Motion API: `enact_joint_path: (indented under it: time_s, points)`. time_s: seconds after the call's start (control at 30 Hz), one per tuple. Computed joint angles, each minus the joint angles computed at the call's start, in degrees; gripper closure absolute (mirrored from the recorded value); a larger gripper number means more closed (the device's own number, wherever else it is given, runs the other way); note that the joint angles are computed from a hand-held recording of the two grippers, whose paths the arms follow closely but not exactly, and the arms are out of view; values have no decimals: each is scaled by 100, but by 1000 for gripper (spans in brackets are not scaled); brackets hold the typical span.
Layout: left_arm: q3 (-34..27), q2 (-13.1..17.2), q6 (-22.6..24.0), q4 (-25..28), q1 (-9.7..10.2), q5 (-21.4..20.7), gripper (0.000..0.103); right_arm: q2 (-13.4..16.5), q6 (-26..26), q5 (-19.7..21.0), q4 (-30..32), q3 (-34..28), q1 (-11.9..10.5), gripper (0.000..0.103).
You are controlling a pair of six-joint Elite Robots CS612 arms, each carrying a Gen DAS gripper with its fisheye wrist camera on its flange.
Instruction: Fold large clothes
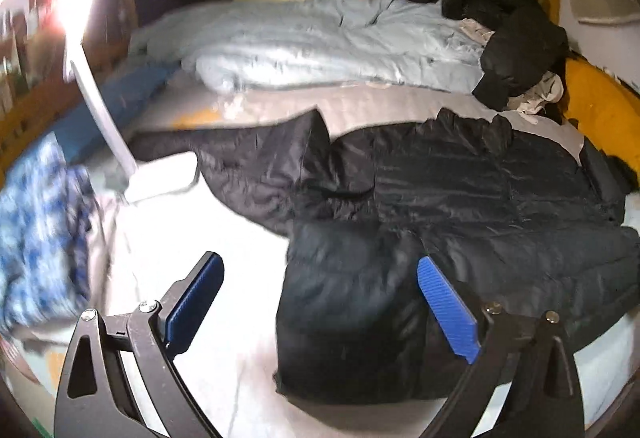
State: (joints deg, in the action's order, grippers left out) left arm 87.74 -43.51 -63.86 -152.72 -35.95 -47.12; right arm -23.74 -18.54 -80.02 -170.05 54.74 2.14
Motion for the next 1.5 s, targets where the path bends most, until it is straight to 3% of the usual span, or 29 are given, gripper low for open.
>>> enact_joint_path:
  time_s: [0.17, 0.37, 0.43, 0.5, 0.57, 0.6, 0.73, 0.83, 0.9, 0.93, 0.97, 1.0, 1.03, 1.13, 1.2, 1.3, 1.43, 1.5]
  points:
    - [82, 39, 34, -497, 124, -785, 6, -97, 165, 530, 281, 85, -125, 1]
    - [-104, 253, 11, -635, 341, -1991, 6, 51, 1, 952, 1816, -370, -164, 1]
    - [-136, 317, -49, -691, 392, -2081, 18, 169, -78, 846, 2127, -579, -137, 1]
    - [-186, 363, -45, -716, 433, -2100, 64, 285, -90, 815, 2366, -788, -115, 4]
    - [-208, 397, 108, -904, 447, -2014, 95, 347, -20, 883, 2305, -876, -111, 56]
    - [-206, 409, 176, -1058, 433, -1882, 97, 352, -32, 844, 2242, -882, -99, 94]
    - [-270, 414, 443, -1185, 326, -1168, 98, 322, 231, 924, 1197, -678, -104, 97]
    - [-379, 433, 307, -890, 325, -1093, 95, 340, 227, 846, 991, -693, -81, 97]
    - [-463, 447, 185, -497, 321, -950, 81, 398, 106, 570, 1048, -774, -27, 95]
    - [-483, 441, 137, -317, 310, -867, 73, 415, 34, 415, 1032, -790, -1, 88]
    - [-473, 418, 91, -170, 299, -787, 53, 412, -46, 247, 939, -756, 25, 82]
    - [-426, 384, 33, -128, 272, -679, 37, 391, -90, 127, 808, -695, 39, 62]
    - [-371, 355, -31, -169, 255, -618, 32, 354, -134, 83, 587, -595, 41, 42]
    - [-96, 211, -194, -462, 225, -747, 18, 205, -152, 370, 22, -281, -32, 13]
    - [82, 132, -295, -665, 219, -951, 10, 103, -68, 491, -164, -98, -93, 7]
    - [170, 109, -307, -749, 231, -1291, 8, 33, 82, 651, 59, -31, -164, 2]
    - [169, 205, -390, -712, 308, -1864, 8, 71, 318, 803, 850, -215, -258, 1]
    - [203, 292, -444, -1011, 400, -2344, 8, 144, 326, 976, 1548, -441, -299, 1]
